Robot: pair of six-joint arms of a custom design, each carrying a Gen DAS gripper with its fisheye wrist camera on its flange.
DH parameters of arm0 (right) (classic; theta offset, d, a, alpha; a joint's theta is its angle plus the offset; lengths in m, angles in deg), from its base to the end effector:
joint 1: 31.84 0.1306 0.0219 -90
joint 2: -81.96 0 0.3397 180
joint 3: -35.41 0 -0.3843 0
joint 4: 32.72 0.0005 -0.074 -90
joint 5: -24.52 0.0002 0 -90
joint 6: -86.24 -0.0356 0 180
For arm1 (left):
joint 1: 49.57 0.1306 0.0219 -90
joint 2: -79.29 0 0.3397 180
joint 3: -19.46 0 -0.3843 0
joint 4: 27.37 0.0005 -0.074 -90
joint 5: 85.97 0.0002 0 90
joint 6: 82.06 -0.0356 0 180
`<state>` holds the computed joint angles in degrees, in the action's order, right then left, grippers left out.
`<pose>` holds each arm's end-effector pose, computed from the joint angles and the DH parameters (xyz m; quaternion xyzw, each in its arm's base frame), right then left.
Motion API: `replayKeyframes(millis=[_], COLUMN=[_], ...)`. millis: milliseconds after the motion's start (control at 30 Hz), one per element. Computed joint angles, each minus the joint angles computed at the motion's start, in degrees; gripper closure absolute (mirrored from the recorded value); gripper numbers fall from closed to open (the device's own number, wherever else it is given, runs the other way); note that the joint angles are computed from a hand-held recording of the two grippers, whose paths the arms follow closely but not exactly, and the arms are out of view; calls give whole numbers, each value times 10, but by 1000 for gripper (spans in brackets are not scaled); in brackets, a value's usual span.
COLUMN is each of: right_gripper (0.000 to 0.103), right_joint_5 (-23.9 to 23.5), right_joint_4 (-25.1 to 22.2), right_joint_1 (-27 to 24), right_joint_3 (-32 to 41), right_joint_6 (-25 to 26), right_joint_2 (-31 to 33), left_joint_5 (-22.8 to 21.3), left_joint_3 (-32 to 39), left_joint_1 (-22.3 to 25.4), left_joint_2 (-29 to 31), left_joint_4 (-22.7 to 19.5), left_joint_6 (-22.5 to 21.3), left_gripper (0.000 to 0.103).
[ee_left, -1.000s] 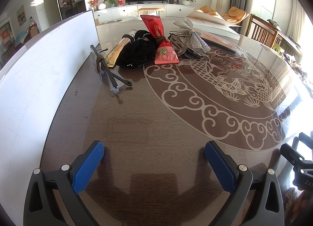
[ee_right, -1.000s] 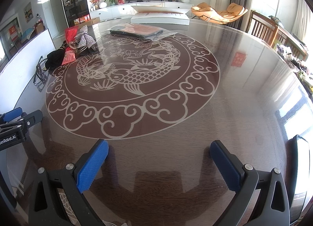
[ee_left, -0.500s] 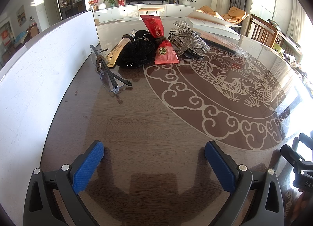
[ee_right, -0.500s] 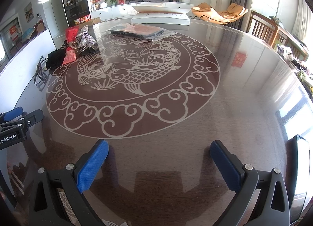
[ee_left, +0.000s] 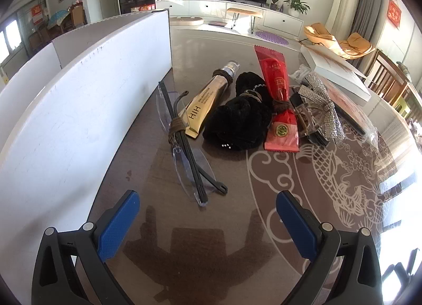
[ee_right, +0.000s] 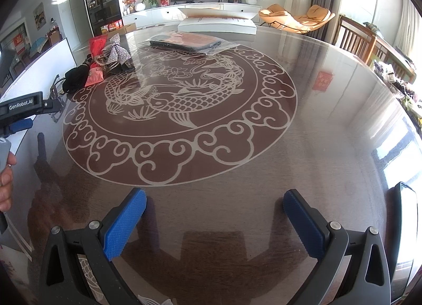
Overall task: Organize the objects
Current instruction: 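Lower the left gripper onto the rimless eyeglasses and close it, then lift the rimless eyeglasses off the table with the left gripper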
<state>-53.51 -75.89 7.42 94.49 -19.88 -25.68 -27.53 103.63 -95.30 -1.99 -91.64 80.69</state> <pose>0.2783 0.2173 0.2752 -0.1615 0.9389 0.0450 0.3006 0.3379 -0.3206 0.2674 -0.2495 0.9250 0.0579 0.2805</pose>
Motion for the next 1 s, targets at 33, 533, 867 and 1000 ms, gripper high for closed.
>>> replayKeyframes(millis=[33,533,867,1000], right_gripper=[0,0,0,0], right_joint_5=[0,0,0,0], right_joint_4=[0,0,0,0], right_joint_1=[0,0,0,0], right_joint_3=[0,0,-1,-1], right_joint_6=[0,0,0,0], right_joint_2=[0,0,-1,-1], left_joint_5=[2,-23,-47,-54], left_joint_3=[9,-43,-86,-73], left_joint_1=[12,13,-139,-145], left_joint_2=[10,-20,-62,-50], left_joint_4=[-6,26,-12,-43], left_joint_6=[-2,-22,23,30], left_gripper=[0,76,75,31])
